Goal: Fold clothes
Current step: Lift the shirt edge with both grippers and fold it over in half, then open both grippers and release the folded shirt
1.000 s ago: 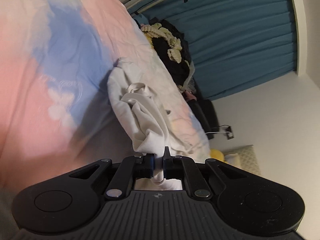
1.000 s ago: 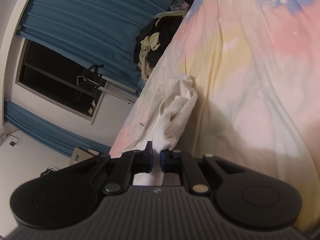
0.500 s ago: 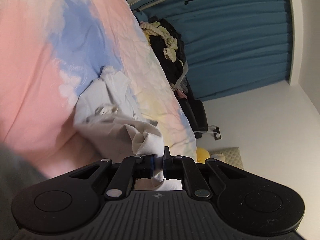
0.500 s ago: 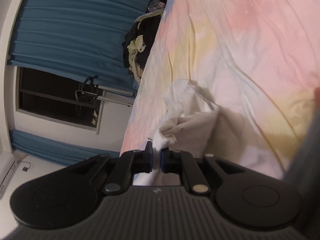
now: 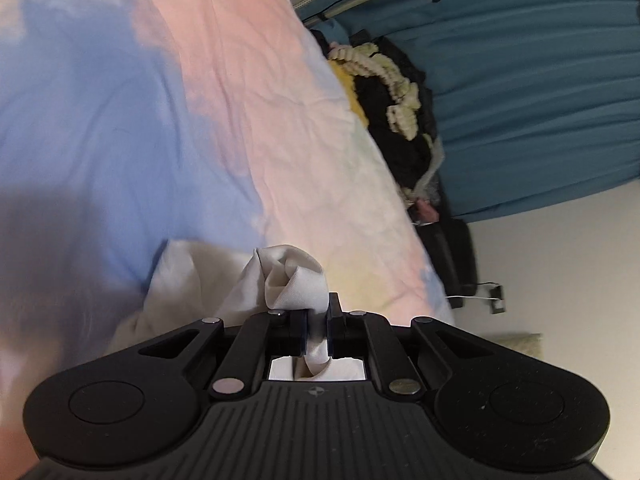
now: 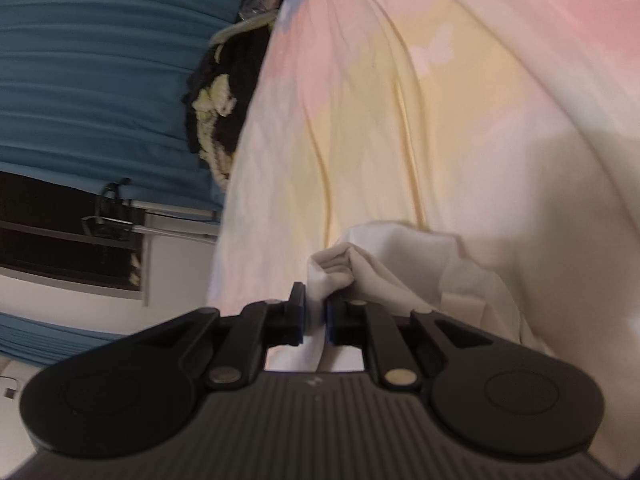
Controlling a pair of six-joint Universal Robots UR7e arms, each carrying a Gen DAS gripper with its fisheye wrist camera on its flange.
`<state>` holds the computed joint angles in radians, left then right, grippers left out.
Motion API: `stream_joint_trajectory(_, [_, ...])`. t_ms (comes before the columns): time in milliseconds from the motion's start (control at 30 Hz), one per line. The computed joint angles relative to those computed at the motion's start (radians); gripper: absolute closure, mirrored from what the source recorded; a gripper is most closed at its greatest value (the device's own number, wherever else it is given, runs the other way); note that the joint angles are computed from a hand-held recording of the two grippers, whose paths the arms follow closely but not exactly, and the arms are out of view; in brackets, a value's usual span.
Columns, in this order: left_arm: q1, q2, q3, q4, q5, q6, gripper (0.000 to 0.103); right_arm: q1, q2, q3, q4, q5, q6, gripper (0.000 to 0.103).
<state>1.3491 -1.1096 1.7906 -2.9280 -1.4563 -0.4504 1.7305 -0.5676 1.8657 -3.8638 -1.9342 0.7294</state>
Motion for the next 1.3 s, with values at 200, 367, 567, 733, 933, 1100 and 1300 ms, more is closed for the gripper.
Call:
stream_joint_trajectory(200, [0.028, 0.091, -0.084, 0.023, 0.023, 0.056, 0.093, -0.054, 0.042, -0.061, 0.054, 0.034, -0.053, 0.09])
stream_joint_trajectory(367, [0.018, 0.096, -0.088, 0.021, 0.042, 0.131, 0.081, -0.065, 0.037, -0.038, 0.016, 0.099, -0.143, 0.068])
stream_joint_trajectory(567, [-0.032, 0.053, 0.026, -0.188, 0.027, 0.367, 0.017, -0.027, 0.038, -0.002, -0.137, 0.122, -0.448, 0.039])
stream_joint_trajectory(733, [-0.112, 0.054, 0.11, -0.318, 0.196, 0.632, 0.014, 0.028, 0.064, -0.054, -0.098, 0.063, -0.804, 0.042])
stream_joint_trajectory(933, [-0.137, 0.134, 0.084, -0.333, 0.337, 0.748, 0.014, 0.06, 0.162, -0.244, 0.065, -0.027, -1.023, 0.042])
stream_joint_trajectory(1100, [-0.111, 0.17, 0.054, -0.309, 0.391, 0.769, 0.014, 0.046, 0.198, -0.304, 0.177, -0.118, -1.042, 0.046])
stream_joint_trajectory(1300, [-0.093, 0.195, 0.045, -0.326, 0.414, 0.807, 0.014, 0.019, 0.198, -0.292, 0.158, -0.128, -1.038, 0.06])
